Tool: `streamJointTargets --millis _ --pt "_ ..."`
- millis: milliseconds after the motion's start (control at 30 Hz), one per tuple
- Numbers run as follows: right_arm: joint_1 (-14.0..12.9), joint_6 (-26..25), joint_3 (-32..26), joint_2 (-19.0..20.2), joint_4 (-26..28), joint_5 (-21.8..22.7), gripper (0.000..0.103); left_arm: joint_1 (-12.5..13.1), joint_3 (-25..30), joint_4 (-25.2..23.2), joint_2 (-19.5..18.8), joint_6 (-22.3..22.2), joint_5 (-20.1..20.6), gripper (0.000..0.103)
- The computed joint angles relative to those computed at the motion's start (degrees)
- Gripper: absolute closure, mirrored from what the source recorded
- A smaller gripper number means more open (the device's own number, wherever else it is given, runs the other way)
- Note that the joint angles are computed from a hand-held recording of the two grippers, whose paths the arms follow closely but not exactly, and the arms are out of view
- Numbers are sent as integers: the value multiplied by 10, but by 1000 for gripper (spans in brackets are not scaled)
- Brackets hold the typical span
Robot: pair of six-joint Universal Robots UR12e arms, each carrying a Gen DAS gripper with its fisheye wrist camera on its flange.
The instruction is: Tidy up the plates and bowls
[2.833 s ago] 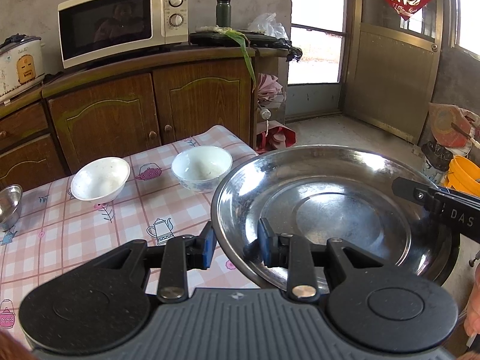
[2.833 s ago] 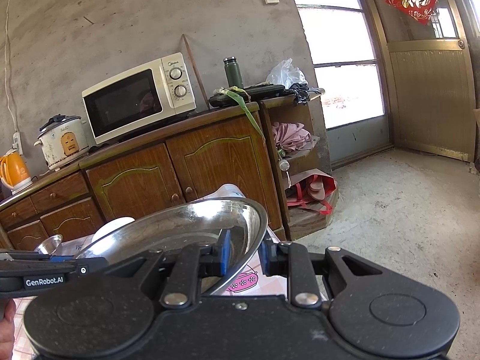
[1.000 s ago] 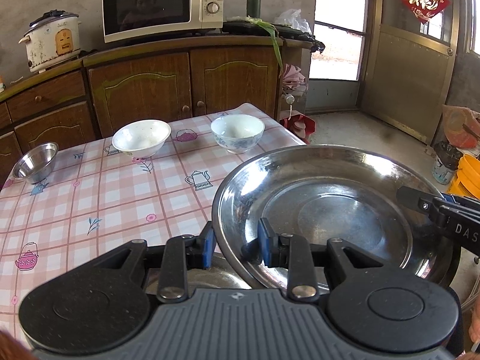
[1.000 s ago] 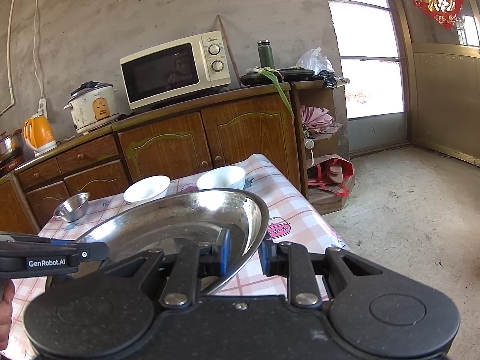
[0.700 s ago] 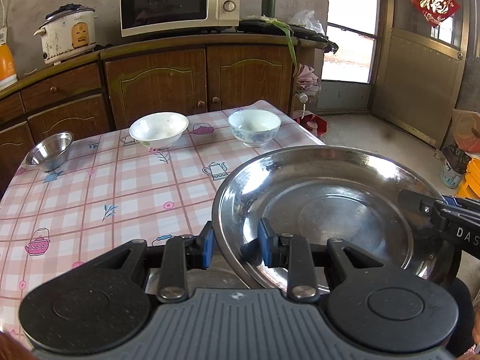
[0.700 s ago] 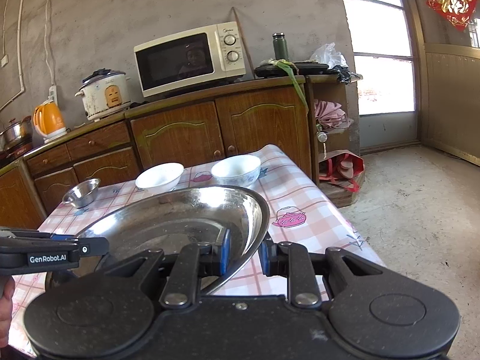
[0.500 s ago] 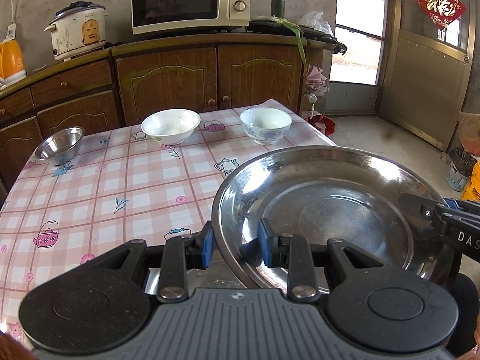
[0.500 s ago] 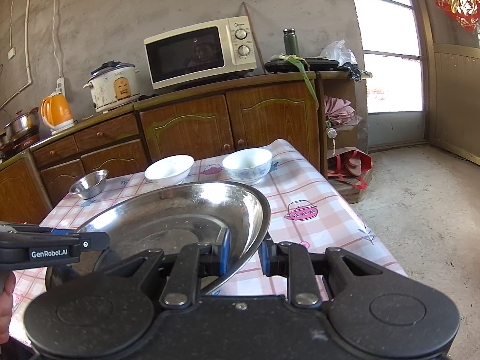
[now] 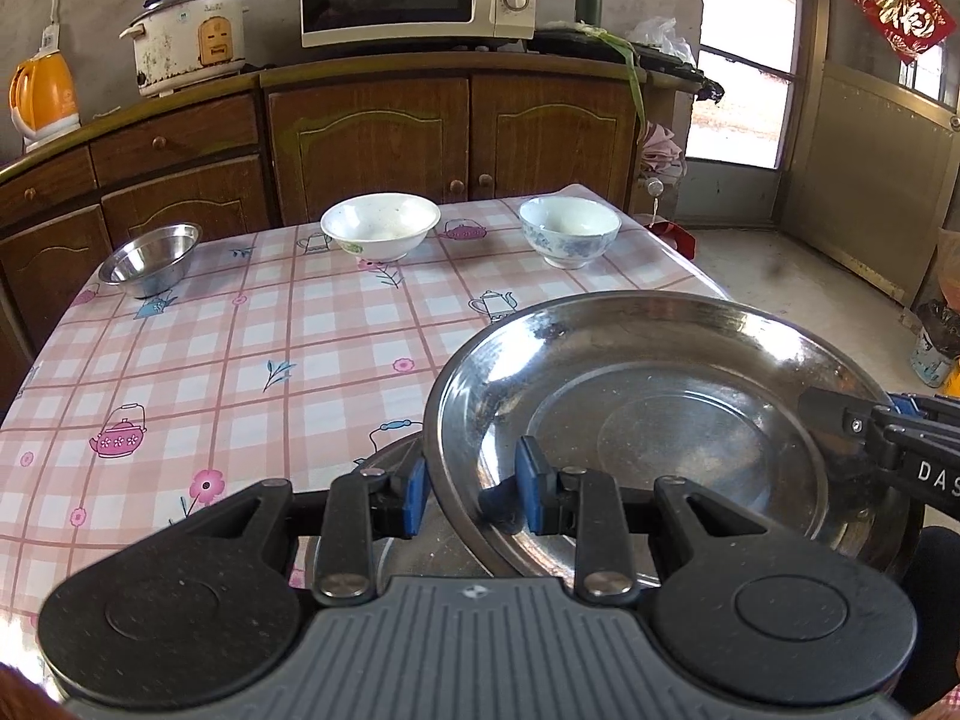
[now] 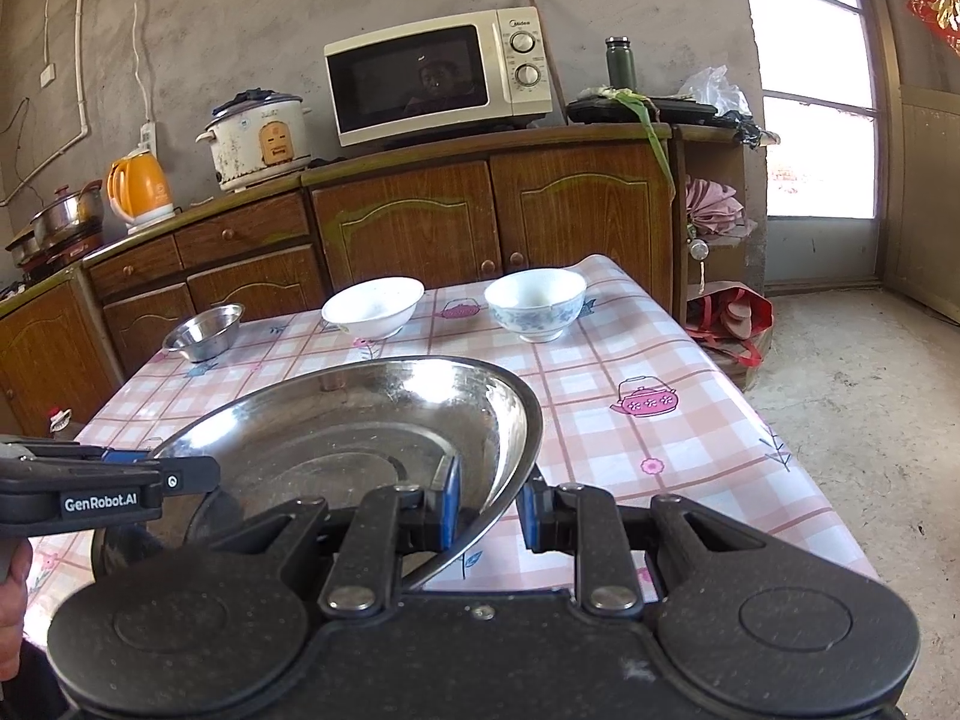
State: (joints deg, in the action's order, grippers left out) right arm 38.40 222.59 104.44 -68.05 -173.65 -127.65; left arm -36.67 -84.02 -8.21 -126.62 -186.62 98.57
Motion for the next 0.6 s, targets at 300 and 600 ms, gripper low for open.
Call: streamJointTargets --millis 300,600 --pt "-1 -3 -11 9 13 22 76 5 -5 -13 1 -9 4 73" --pt "-4 -6 -20 18 29 48 76 10 -11 -25 1 -18 4 73"
